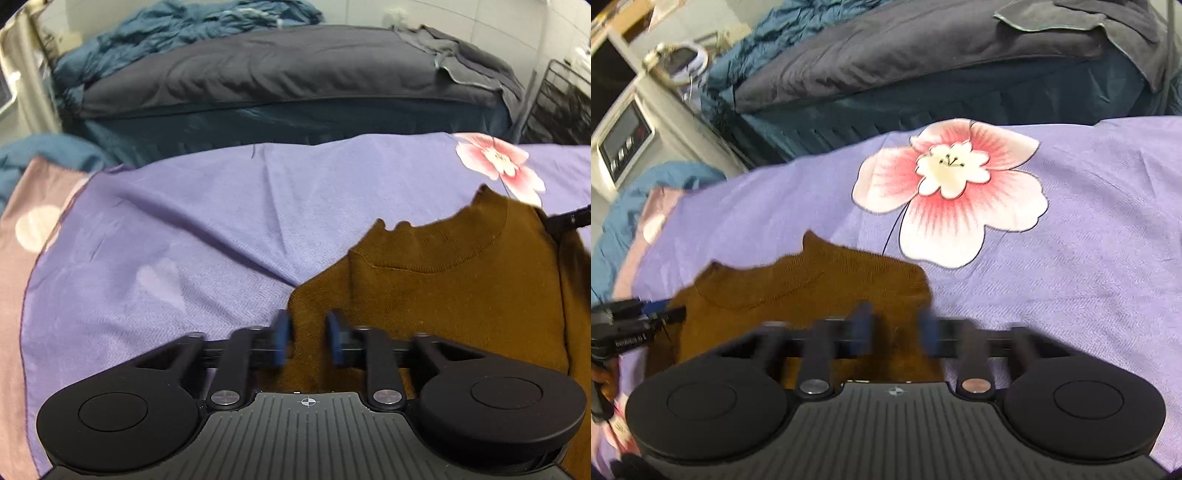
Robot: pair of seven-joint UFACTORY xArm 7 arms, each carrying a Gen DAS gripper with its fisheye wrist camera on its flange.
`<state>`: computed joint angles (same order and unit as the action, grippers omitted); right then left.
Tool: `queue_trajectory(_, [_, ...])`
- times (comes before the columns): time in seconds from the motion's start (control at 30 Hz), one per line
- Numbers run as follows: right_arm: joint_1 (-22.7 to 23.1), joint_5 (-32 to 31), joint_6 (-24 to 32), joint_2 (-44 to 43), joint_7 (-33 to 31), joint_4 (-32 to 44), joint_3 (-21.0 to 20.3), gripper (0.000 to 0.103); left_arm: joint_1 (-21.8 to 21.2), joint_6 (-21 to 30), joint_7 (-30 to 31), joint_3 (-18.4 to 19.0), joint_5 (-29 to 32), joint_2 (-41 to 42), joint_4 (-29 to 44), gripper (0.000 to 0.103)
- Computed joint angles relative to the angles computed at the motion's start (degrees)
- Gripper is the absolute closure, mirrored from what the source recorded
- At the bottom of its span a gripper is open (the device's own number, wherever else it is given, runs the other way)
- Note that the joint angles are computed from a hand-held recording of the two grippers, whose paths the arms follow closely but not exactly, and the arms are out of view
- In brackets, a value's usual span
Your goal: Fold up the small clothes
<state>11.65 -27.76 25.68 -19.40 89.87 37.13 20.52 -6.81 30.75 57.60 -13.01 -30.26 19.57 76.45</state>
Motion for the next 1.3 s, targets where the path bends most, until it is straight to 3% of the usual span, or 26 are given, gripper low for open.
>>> queue_trajectory(0.03, [-0.4,-0.9,1.3,-0.5,1.2,0.4,0.9,0.098,0.3,0.4,-0.1,-0.2,-0.6,-0.3,0.0,0.060])
queue_trajectory(0.2, [0.3,-0.3,-1.0,-9.2,5.8,-2.5,2.1,0.098,3.6,3.9,8.5,-1.5,-10.2,-5.8,-2.6,0.060])
queue_trajectory(0.33, [7.4,7.7,-0.5,-17.9,-0.2,-4.6,0.8,0.098,5.0,11.7,15.1,1.6,-16.4,-15.3,-8.5,0.060])
queue_trajectory(0.43, [14.0,14.6,1.8,-25.2,-1.5,-6.0,1.7,0.098,5.8,18.4,19.2,6.2,-19.6,-26.1,-16.6,0.061])
queue_trajectory(0.53, [20.5,21.0,8.6,-30.4,-1.8,-5.0,5.0,0.098,7.0,27.8,18.2,12.2,-16.5,-37.9,-25.1,0.060])
queue_trajectory(0.63, [26.4,28.0,16.8,-30.9,-0.7,-2.0,9.6,0.098,9.6,34.4,15.5,16.4,-6.7,-49.9,-34.6,0.060])
queue_trajectory(0.73, [31.0,33.3,17.8,-27.8,-0.2,-0.2,12.9,0.098,13.0,41.1,11.5,19.7,2.6,-59.4,-42.2,0.060])
queue_trajectory(0.8, [33.6,35.0,19.1,-22.6,-2.9,2.2,13.4,0.098,14.9,42.5,9.1,20.5,7.7,-65.4,-47.4,0.059])
queue_trajectory(0.9, [36.0,34.3,23.5,-13.7,-10.4,7.4,13.5,0.096,15.3,42.6,8.4,21.8,13.0,-70.2,-52.3,0.055])
queue_trajectory(0.97, [38.7,37.2,26.7,-8.8,-15.8,10.3,11.0,0.095,14.6,42.8,8.2,22.7,15.7,-71.6,-53.3,0.025])
queue_trajectory(1.07, [36.1,32.2,23.8,-12.6,-13.0,10.4,13.5,0.094,12.3,47.4,7.7,24.9,15.9,-72.6,-49.8,0.014])
queue_trajectory(1.1, [34.6,30.7,21.7,-14.4,-11.4,9.7,14.1,0.089,11.3,49.1,7.7,26.3,14.1,-73.3,-48.5,0.008])
queue_trajectory(1.13, [33.3,29.8,20.0,-15.3,-10.3,9.3,14.4,0.074,10.2,49.9,7.4,27.0,12.1,-73.9,-47.6,0.000])
queue_trajectory(1.17, [32.2,28.9,19.1,-15.3,-9.8,9.2,14.6,0.058,9.3,49.9,7.1,27.2,10.3,-74.7,-47.5,0.000])
queue_trajectory(1.2, [30.7,27.5,18.9,-14.5,-9.5,9.5,15.2,0.053,8.5,49.5,6.7,26.8,8.8,-75.2,-48.0,0.000])
queue_trajectory(1.3, [28.6,25.5,16.7,-9.8,-10.0,9.7,15.3,0.055,5.6,47.1,5.4,23.4,6.9,-77.0,-51.5,0.000])
